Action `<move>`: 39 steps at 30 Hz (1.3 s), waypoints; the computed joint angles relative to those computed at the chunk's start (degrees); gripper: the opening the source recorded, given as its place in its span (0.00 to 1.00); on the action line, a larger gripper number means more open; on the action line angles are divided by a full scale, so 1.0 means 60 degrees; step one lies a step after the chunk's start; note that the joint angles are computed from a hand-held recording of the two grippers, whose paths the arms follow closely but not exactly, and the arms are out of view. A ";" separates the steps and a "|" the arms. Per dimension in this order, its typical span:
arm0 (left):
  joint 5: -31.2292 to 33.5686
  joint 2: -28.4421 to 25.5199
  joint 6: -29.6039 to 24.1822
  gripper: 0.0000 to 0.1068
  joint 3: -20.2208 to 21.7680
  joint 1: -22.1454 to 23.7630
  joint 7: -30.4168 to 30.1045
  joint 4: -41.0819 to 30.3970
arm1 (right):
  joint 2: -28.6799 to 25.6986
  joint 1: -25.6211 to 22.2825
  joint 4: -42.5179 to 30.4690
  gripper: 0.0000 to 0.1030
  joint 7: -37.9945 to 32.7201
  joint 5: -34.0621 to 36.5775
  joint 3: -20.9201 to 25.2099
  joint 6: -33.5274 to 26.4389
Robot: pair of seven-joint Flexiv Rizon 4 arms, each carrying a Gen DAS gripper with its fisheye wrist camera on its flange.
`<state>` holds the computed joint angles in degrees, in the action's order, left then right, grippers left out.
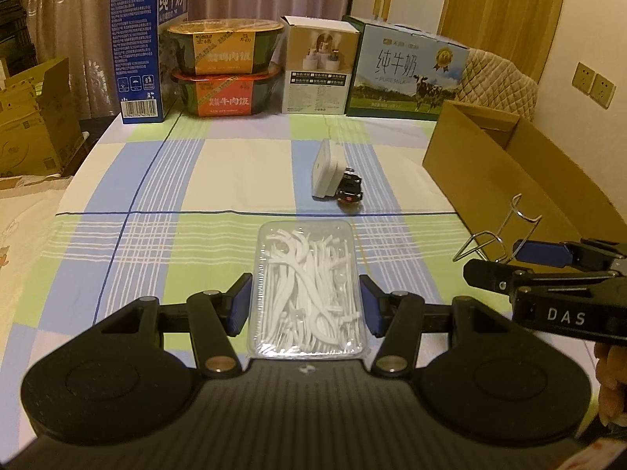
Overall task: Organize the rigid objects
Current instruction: 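Carry the floss-pick box and wire stand over the cardboard box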
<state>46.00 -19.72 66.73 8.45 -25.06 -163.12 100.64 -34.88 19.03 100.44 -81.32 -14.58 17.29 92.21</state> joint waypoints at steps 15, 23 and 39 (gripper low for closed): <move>0.0680 0.0856 -0.1225 0.48 -0.0830 -0.0513 -0.0952 0.0045 | 0.1528 -0.1160 0.1430 0.62 -0.0416 0.0853 0.1178 -0.0043; 0.0775 0.1063 -0.1784 0.48 -0.1336 -0.0651 -0.1043 -0.0022 | 0.2114 -0.1821 0.1989 0.62 -0.0870 0.1416 0.1814 0.0031; 0.0747 0.0963 -0.2519 0.48 -0.1707 -0.1007 -0.1014 -0.0394 | 0.2824 -0.2302 0.2461 0.62 -0.1675 0.2431 0.2101 -0.0073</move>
